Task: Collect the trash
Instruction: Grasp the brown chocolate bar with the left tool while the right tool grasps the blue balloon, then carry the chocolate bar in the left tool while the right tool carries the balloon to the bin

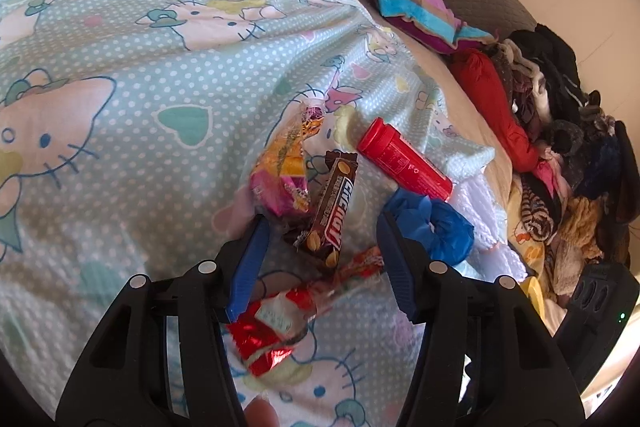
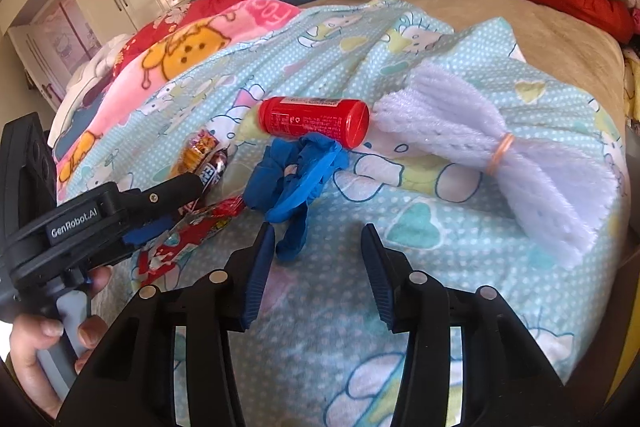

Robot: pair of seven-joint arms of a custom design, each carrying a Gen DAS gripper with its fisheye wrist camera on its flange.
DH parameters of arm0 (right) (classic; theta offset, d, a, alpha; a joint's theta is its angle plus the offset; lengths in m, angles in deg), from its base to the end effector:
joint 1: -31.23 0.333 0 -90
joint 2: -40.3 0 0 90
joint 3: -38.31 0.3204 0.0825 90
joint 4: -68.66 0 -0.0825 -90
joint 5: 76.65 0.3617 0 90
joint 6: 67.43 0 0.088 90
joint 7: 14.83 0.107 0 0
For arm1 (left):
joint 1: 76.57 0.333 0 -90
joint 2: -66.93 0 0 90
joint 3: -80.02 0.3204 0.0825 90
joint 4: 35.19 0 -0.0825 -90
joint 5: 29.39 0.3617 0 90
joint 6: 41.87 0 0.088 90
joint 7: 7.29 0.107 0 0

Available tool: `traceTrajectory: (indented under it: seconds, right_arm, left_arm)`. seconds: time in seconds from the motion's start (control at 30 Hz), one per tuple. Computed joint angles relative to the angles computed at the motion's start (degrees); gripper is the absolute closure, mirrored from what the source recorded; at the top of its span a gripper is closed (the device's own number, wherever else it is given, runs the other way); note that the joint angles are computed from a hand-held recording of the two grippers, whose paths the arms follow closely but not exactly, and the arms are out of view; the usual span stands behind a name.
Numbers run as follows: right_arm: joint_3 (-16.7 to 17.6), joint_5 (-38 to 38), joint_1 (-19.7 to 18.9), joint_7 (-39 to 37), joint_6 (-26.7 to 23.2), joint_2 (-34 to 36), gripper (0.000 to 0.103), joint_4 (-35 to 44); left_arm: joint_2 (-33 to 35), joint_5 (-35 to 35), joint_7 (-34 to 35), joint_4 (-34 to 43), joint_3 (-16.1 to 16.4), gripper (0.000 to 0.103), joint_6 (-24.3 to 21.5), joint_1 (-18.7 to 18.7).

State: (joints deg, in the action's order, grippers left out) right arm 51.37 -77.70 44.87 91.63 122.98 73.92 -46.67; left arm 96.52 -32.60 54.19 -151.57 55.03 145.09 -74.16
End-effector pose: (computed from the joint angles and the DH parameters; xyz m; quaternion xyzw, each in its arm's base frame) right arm 0.5789 0.2751 0.2733 -0.6946 0.6206 -0.0973 0.3506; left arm 0.6021 -0.2120 0.3195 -0.7439 0.5504 -0.3776 0.0324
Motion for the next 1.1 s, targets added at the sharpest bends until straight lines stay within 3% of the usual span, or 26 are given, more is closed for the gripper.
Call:
traceTrajectory:
  seconds: [0.1, 0.17, 0.23, 0.33, 0.4, 0.57, 0.7, 1.1]
  right_arm:
    - [3.19, -1.09, -3.13, -0.6, -0.3, 1.39, 0.075, 1.35]
    - [6.52, -2.0, -6.31, -1.12, -0.66, 2.09, 0.092, 1.62]
    - [9.33, -2.98, -9.01, -1.74, -0.14, 2.36, 0.096, 1.04]
    - [10.54, -3.84, -10.25, -1.53, 1.66, 1.43, 0.099, -1.34]
    - [12.45, -5.01, -12.34, -0.34, 4.15, 0.75, 0.099, -3.88]
    - [13.07, -8.21, -14.32, 5.0, 11.29, -2.26, 0.099, -10.43]
    - [11.15, -10.28, -13.57, 8.21, 14.51, -4.76, 0.099, -13.55]
    - [1.13, -13.99, -6.32, 14.8, 20.85, -10.66, 0.101, -19.57]
  left_arm:
    - [-0.04, -0.14, -0.32, 1.24, 3.62, 0.063, -1.29, -3.56]
    - [-0.26, -0.43, -0.63, 1.63, 6.11, 0.07, -2.19, -5.95]
    - [-0.54, -0.48, -0.72, 1.74, 8.19, 0.077, -3.09, -7.95]
    - [-0.55, -0.65, 0.04, 1.29, 7.5, 0.078, -2.76, -7.42]
    - [-0.86, -1.01, 0.52, 0.12, 5.37, 0.079, -1.62, -5.58]
    - [-1.87, -0.81, 0.54, -2.37, 1.73, 0.08, 0.67, -2.74]
    - [-3.25, 0.06, -0.43, -3.92, 1.81, 0.081, 2.85, -3.42]
    - [-7.5, 5.14, -3.35, -6.73, 2.51, 0.082, 6.25, -5.06]
